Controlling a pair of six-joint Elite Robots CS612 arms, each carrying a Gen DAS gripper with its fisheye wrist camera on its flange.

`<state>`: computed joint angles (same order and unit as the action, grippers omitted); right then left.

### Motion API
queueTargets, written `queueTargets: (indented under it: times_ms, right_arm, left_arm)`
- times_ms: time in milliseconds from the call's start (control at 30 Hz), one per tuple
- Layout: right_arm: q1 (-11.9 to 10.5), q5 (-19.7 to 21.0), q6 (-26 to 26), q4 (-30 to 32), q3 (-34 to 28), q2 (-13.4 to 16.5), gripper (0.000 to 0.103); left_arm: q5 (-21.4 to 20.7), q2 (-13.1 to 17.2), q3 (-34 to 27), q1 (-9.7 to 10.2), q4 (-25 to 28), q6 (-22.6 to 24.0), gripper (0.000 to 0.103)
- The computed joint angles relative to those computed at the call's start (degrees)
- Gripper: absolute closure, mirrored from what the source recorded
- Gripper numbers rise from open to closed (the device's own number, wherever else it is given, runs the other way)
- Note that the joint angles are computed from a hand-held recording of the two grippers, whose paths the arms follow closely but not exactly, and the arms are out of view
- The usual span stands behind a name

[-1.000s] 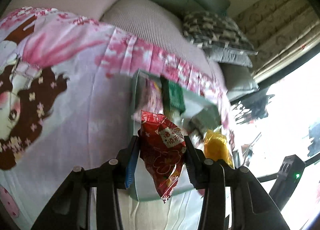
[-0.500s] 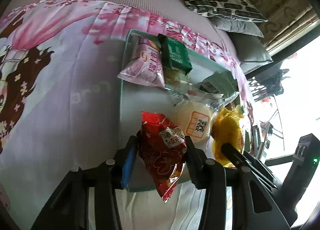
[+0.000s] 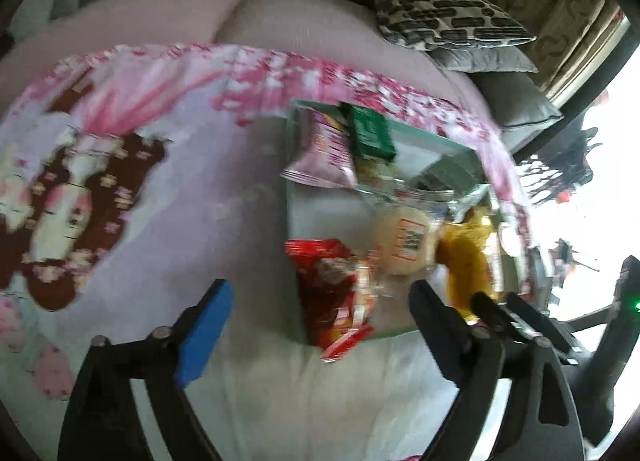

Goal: Organize snacks

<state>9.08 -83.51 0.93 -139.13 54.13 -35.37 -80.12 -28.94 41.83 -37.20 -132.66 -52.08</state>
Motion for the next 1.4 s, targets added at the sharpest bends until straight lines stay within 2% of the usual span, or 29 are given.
queueTargets:
  times_ms: [67,133,267,400,467,1000,1400]
  right_arm:
    - [0.2,-0.8,-0.3,0.3,0.5,-0.3,0.016]
    - [0.3,-1.4,-0.8,0.3,1.2,-0.6,0.013]
    - [0.5,-1.7,-1.8,0.0,2.1,-1.2,0.008]
    - [0.7,-1.8,-1.9,-0.1,2.8,-1.6,0.007]
    - [0.8,-2.0,-2.1,-0.5,3.2,-1.8,0.0]
    - [1.3,-3.7,-3.3,0.9,2.9,-1.8,0.0]
    - [1.4,-3.9,-3.7,1.8,2.6,-1.6,0.0]
  left_arm:
    - [4.7,-1.0,1.2,-0.63,3.2,-0.1,0.004]
    - [7.8,-1.5,1.7,-1.04,7.0,-0.4,0.003]
    - [12.0,-2.1,2.2,-1.62,12.7,0.0,0.003]
    - [13.0,-3.4,4.9,-1.83,13.2,-1.9,0.003]
    - [13.9,-3.4,4.9,-1.95,14.3,-2.1,0.003]
    - [18.5,-2.2,1.2,-3.16,25.1,-3.3,0.003]
    - [19.3,-2.6,2.2,-3.17,23.7,-3.9,0.003]
